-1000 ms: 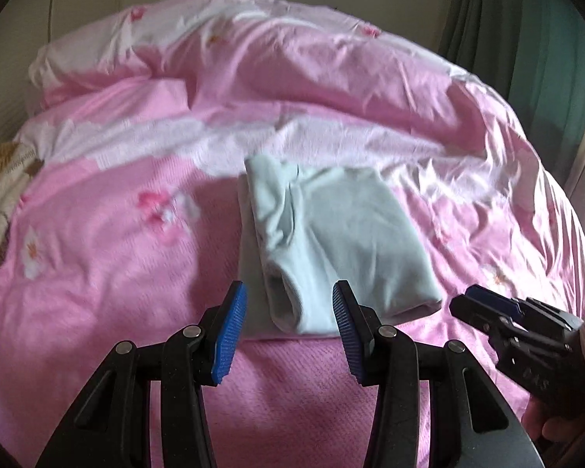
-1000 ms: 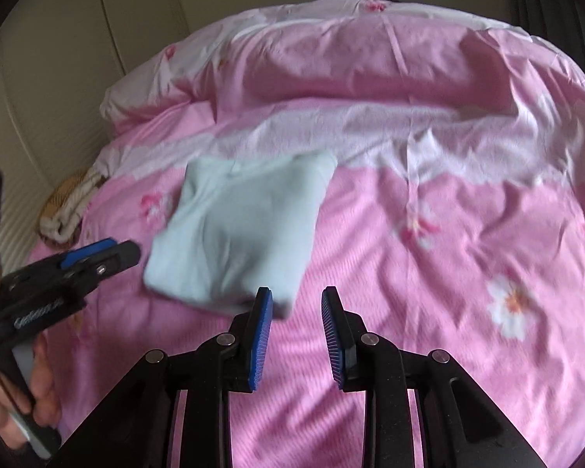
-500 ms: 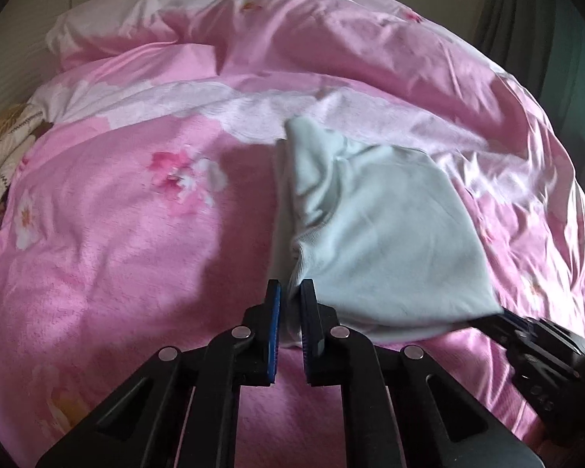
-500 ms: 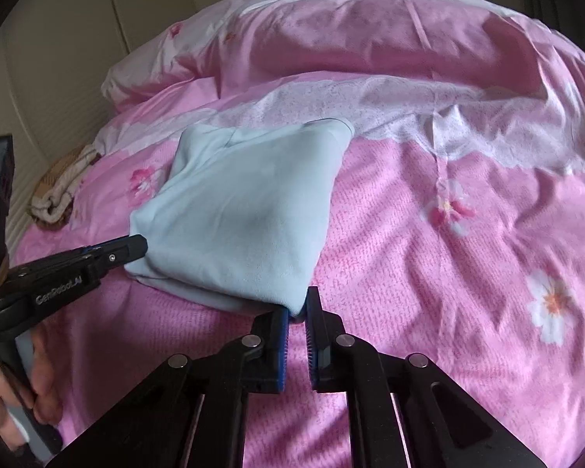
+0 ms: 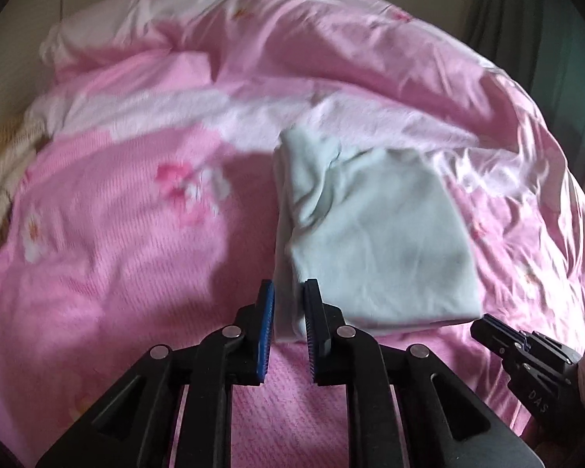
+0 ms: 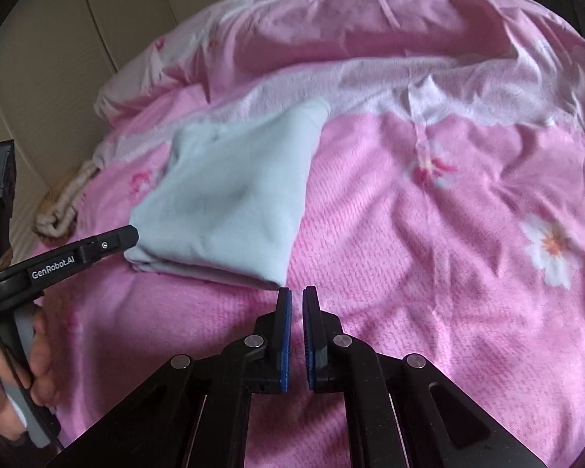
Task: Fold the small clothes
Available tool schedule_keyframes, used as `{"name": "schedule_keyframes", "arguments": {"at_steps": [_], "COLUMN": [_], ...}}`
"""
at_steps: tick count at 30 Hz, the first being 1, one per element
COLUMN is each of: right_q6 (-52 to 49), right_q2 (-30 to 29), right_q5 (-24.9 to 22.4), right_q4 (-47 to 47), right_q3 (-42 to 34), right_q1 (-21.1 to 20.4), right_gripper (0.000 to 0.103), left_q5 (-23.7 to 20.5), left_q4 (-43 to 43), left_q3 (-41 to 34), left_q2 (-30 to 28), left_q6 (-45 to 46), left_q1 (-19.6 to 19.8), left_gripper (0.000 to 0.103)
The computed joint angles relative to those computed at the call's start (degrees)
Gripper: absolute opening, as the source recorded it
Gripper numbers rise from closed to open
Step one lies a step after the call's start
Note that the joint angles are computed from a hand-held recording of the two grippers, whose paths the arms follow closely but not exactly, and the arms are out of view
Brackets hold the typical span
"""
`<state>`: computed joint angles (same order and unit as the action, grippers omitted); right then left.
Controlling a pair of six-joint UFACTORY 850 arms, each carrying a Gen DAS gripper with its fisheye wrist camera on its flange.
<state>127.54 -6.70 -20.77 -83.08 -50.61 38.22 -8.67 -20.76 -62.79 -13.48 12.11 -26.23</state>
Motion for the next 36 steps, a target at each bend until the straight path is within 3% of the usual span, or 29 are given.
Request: {"name": "schedule_keyframes", "arguments": {"at_steps": [4,6,8,14,15,16,17,22,27,29,31,33,36], "right_q6": [5.63,7.25,6.84,8.72,8.97,9.09,9.49,11.56,14.67,16.12,15.36,13.01,11.03], "right_q2": [2.13,2.38,2.29,0.88,0.66,0.41,0.15,-1.06,-1.8,-1.42,-1.19,-0.97,-0.68], "right_q5": [-1.59,-2.03,-4.06,-4.6,-4.43,-4.19,-3.88,-2.59,-0.39,0.42,0.7,0.5,0.07], "right_q4": [-4.05,-6.02,-6.51,-9.03,-9.45,-9.83,-10.64,-13.75,-16.08,-17.97,-17.87,-16.41,-15.56], "right_q3": [0.96,0.61,-0.1,-2.18,-2.32,-2.47,-2.46,-2.49,-2.12,-1.77,-1.85,-2.24,-2.97], "right_q1": [0.88,0.93,1.48,-0.16,-0.5,-0.83,-1.23,-2.27,-3.54,-3.77,-3.88,-3.92,-4.26], "right_gripper": [0.012,0.032,0.037,0.037,0.037,0.037,0.037,0.037,0.037,0.037,0.037,0.043,0.055], "left_q5": [-1.75,-3.71,-4.7,-11.97,-11.96,-11.79,-11.21,-9.03,-10.7,-10.27,-9.73,-8.78,-7.95], "left_q4": [-11.36,-14.73,-13.4,-17.79,-16.9,-15.56,-14.44,-11.65,-5.99,-7.86,-9.37,-12.68,-14.38], "left_q3": [-3.31,-6.66,-10.36,-20.43,-20.86,-21.38,-21.6,-23.28,-26.74,-25.25,-23.08,-19.64,-15.4], "left_q2": [-0.67,-2.56,-5.2,-14.58,-15.16,-15.78,-16.13,-17.34,-20.0,-18.77,-16.96,-14.19,-10.82], "left_q6": [12.69,17.37,17.53,20.66,20.1,19.18,18.28,16.38,11.85,13.89,15.36,17.94,18.67], "left_q1": [1.01,1.6,1.66,2.94,2.86,2.77,2.79,2.95,2.72,2.72,2.76,2.9,2.88], "left_gripper": [0.017,0.022,0.026,0.026,0.023,0.011,0.007,0.006,0.007,0.01,0.031,0.041,0.042]}}
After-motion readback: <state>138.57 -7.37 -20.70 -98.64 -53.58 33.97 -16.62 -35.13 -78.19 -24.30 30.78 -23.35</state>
